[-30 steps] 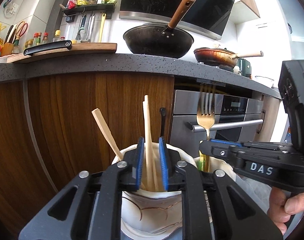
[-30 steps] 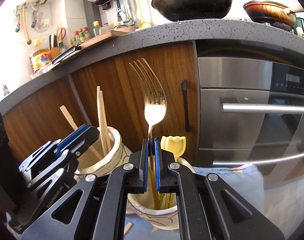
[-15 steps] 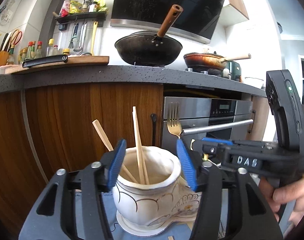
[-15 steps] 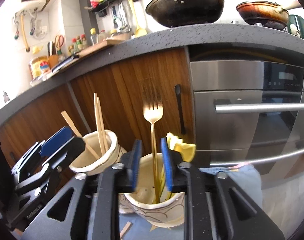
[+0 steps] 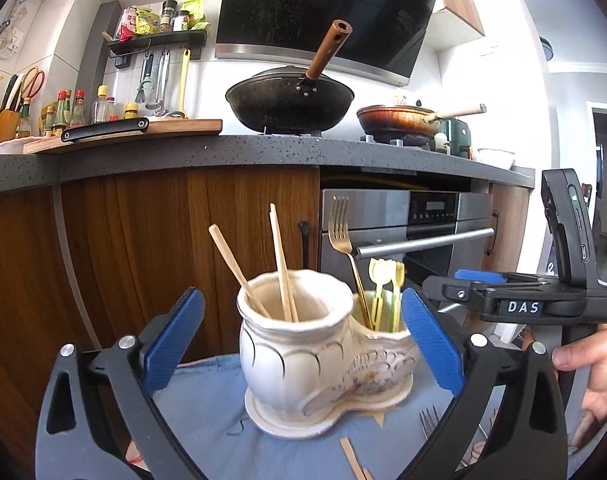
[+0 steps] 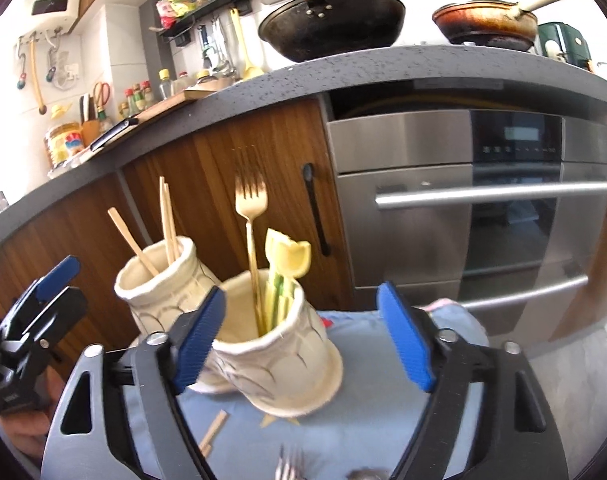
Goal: Organize utensils
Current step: 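Withdraw both open tools from the pot back over the cushion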
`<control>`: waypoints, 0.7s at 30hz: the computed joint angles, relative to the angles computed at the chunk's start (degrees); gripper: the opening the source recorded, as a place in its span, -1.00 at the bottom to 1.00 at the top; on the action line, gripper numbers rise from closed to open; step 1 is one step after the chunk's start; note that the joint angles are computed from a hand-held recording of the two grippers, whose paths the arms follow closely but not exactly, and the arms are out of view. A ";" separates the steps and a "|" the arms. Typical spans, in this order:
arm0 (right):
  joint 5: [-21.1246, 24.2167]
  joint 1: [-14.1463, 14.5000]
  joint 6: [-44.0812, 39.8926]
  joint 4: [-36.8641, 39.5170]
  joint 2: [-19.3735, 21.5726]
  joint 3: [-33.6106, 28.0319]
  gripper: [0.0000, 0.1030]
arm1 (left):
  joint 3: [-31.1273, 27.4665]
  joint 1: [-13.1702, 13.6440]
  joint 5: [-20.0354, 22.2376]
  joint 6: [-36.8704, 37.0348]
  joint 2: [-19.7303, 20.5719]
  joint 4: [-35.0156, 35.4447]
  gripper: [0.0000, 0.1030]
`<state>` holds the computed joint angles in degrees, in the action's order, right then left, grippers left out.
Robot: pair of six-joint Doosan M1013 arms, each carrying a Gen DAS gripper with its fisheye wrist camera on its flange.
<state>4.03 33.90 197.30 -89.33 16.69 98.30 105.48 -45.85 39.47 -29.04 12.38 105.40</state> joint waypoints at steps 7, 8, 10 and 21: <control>1.41 0.48 3.72 -4.69 -1.34 2.38 0.77 | 1.62 -0.87 -0.52 3.59 -0.61 -4.18 0.89; 1.57 0.58 1.65 -2.77 -1.51 2.70 0.78 | 1.85 -0.87 -0.87 3.67 -0.75 -4.73 0.89; 1.56 0.67 -0.58 -0.50 -1.72 3.15 0.79 | 2.29 -0.99 -1.43 4.27 -1.00 -6.06 0.89; 3.71 1.35 -38.79 38.36 -2.59 5.99 0.80 | 3.36 -0.75 -6.56 13.22 -0.43 -18.71 0.89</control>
<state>7.75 35.26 158.51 -50.98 14.11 104.29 108.84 -46.60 32.91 -15.82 11.95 86.70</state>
